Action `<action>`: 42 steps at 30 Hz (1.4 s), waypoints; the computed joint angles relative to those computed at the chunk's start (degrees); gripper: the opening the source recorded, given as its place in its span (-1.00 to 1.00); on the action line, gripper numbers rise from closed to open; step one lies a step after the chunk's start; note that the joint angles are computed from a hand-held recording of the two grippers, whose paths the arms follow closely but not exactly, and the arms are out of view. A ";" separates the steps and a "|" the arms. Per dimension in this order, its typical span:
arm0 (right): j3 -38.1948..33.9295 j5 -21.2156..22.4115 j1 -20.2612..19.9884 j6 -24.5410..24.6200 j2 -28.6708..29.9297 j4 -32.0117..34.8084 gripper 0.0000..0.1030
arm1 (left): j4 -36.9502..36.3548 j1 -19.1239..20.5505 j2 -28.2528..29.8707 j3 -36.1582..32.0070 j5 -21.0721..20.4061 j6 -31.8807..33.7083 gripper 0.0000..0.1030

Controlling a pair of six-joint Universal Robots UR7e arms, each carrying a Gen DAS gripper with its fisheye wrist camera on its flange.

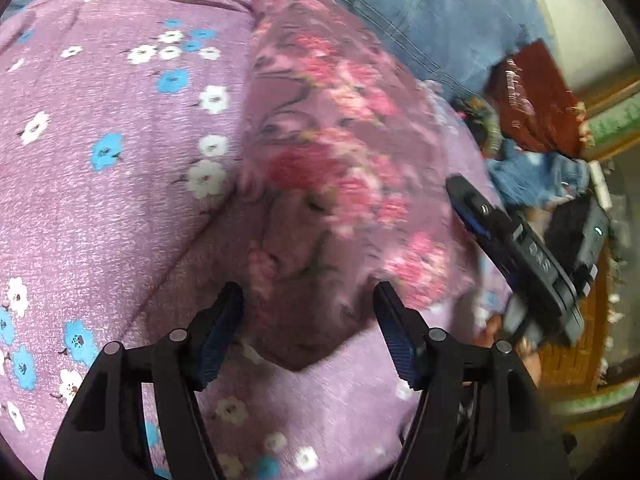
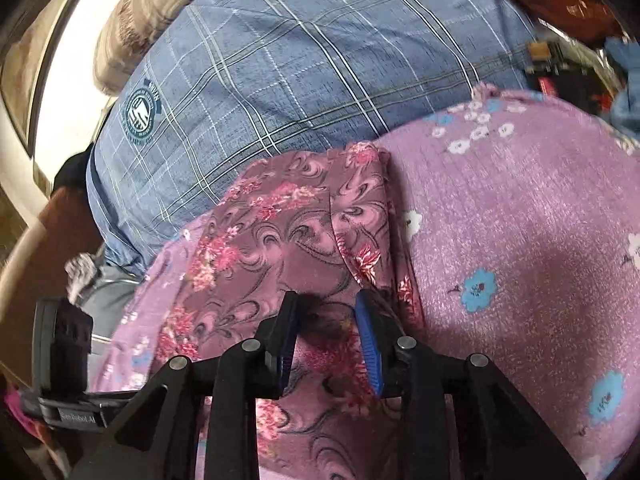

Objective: Fold small clothes

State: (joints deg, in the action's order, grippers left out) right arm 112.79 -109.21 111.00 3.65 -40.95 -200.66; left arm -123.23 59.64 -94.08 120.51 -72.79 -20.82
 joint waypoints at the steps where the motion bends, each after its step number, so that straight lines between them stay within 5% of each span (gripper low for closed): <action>1: 0.17 1.15 -0.19 0.07 -1.12 0.72 -0.41 | -1.66 0.21 -0.62 -0.32 -1.47 0.64 0.30; 5: -2.36 0.38 0.26 -2.50 -2.00 -2.34 -0.20 | -9.12 0.27 1.13 -3.23 -2.38 2.92 0.37; 13: -15.46 -0.06 -0.67 -7.78 3.12 10.84 -0.26 | -10.08 1.08 16.29 -12.59 13.65 5.29 0.37; 15: -18.20 -4.11 -0.68 -9.81 5.17 13.96 -0.35 | -8.86 1.59 18.79 -12.89 16.82 4.49 0.58; 17: -21.49 -8.88 -1.68 -7.48 7.54 20.60 -0.34 | -12.78 3.32 19.28 -12.15 14.18 4.15 0.68; 24: -19.78 -7.03 -1.69 -4.77 5.00 20.80 -0.27 | -12.84 3.01 15.93 -11.68 12.88 3.24 0.67; 27: -17.81 -4.21 -2.25 -2.00 3.40 17.22 0.07 | -14.11 1.39 14.83 -10.38 16.69 4.17 0.67; 33: -21.19 -5.47 -3.11 3.83 3.50 26.19 0.08 | -14.66 1.26 16.43 -11.36 19.66 6.72 0.67; 34: -21.49 -4.37 -3.35 4.34 3.61 26.87 0.07 | -14.62 1.41 16.90 -11.72 19.69 6.73 0.67; 36: -20.97 -2.42 -3.54 2.25 3.68 25.02 -0.45 | -14.62 1.89 18.02 -12.60 19.57 6.81 0.67; 38: -22.52 -7.73 -2.38 -1.46 5.29 24.28 -0.72 | -14.32 2.53 18.64 -13.10 18.69 6.77 0.68; 42: -22.86 -8.52 -3.13 -0.31 5.18 27.07 -0.63 | -11.54 3.85 18.53 -14.67 15.41 4.51 0.68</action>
State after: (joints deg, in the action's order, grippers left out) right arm 89.93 -117.73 107.88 3.34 -35.77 -173.59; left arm -134.77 63.50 -75.55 105.84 -57.38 -16.31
